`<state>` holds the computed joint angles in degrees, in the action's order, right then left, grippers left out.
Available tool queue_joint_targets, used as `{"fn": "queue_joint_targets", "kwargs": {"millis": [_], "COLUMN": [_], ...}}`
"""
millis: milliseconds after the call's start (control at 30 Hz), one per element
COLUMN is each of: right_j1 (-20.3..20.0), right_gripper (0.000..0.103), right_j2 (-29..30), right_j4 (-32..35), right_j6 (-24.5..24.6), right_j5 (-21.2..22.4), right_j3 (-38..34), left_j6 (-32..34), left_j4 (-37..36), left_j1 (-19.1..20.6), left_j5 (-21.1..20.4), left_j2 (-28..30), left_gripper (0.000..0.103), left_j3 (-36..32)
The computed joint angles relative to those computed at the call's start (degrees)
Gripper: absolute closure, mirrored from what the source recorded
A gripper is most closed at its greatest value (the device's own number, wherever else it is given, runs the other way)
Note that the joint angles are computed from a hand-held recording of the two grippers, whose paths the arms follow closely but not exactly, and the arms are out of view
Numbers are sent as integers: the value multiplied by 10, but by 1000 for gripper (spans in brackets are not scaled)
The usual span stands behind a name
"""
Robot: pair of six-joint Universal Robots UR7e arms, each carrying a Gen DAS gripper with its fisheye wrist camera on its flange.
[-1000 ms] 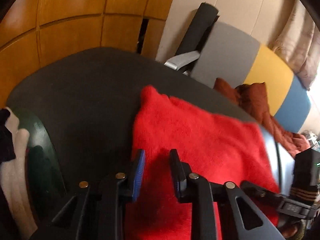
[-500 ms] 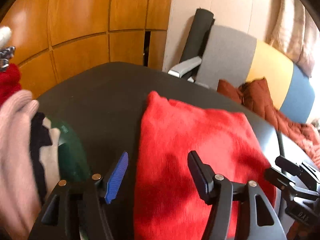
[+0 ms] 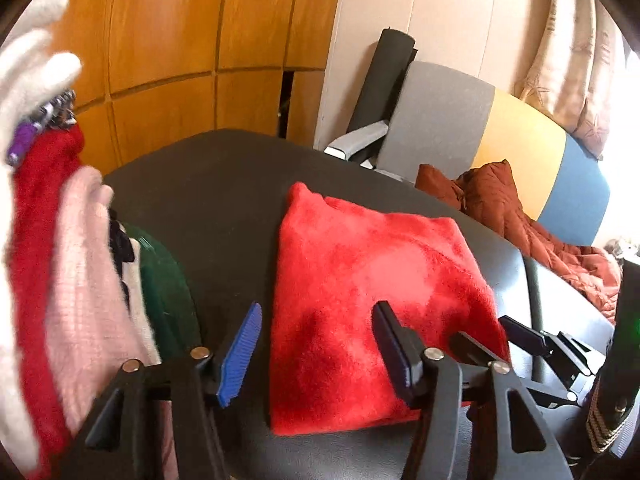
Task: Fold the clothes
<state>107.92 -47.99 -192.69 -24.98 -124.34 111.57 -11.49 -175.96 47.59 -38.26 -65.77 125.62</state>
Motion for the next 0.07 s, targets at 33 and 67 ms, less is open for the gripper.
{"fn": "queue_joint_targets", "kwargs": {"millis": [33, 67], "right_j1": [3, 5], "right_gripper": [43, 43], "right_j2": [4, 5], "right_j4": [-3, -4], "right_j6": [-2, -3], "right_j5": [-7, -10], "right_j3": [-2, -2], "left_j6": [2, 3], "left_j4": [2, 3], "left_j1": [-2, -4], "left_j5": [4, 9], "left_j2": [0, 0], "left_gripper": [45, 45], "left_j3": [2, 3]}}
